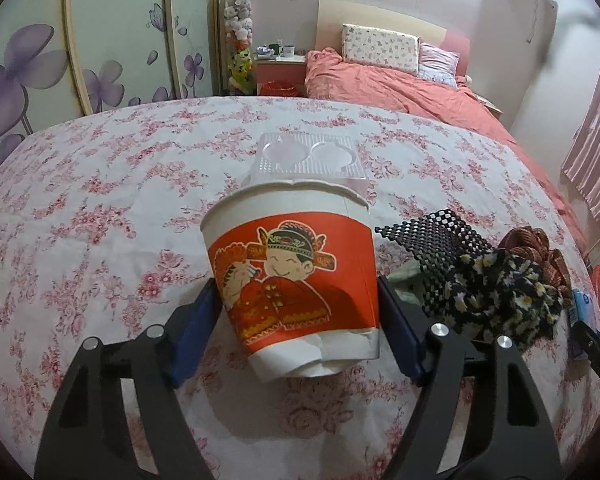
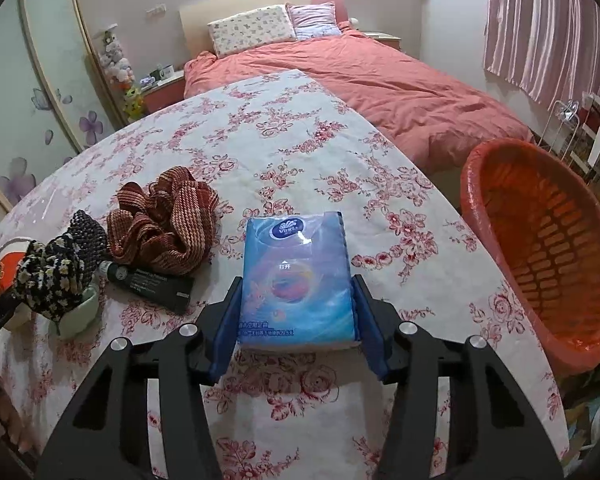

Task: Collect trash
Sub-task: 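Grasp the red paper cup with the left gripper while the right grasps the blue tissue pack, then carry the cup and tissue pack over the orange basket and open both grippers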

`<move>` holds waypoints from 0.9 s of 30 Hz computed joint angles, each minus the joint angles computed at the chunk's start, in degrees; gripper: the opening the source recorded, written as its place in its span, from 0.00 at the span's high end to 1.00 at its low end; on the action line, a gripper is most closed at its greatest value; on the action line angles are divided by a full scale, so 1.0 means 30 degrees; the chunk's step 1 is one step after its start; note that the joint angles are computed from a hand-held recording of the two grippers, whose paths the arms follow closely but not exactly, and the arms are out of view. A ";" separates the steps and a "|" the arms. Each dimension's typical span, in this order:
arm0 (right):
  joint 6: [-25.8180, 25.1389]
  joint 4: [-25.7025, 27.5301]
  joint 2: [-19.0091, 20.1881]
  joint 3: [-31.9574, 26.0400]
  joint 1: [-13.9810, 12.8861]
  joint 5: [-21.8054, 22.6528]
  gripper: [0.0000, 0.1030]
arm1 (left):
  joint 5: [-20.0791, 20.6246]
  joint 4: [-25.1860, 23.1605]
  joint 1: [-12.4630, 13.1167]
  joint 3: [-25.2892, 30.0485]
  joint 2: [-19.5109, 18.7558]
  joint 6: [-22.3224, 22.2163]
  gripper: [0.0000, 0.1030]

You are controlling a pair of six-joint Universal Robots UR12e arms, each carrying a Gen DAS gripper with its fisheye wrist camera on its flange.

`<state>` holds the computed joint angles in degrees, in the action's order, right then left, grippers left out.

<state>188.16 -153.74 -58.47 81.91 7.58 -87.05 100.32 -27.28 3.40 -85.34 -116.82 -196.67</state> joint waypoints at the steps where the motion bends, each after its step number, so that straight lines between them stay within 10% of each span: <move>1: -0.0005 -0.0166 -0.0062 0.0115 -0.0031 0.0103 0.49 | 0.0032 0.0141 -0.0010 -0.0113 0.0099 0.0014 0.28; 27: 0.0766 -0.8387 -0.2222 0.3501 -0.1240 0.0302 0.49 | -0.2412 0.3800 -0.1874 -0.0777 0.1707 0.1996 0.28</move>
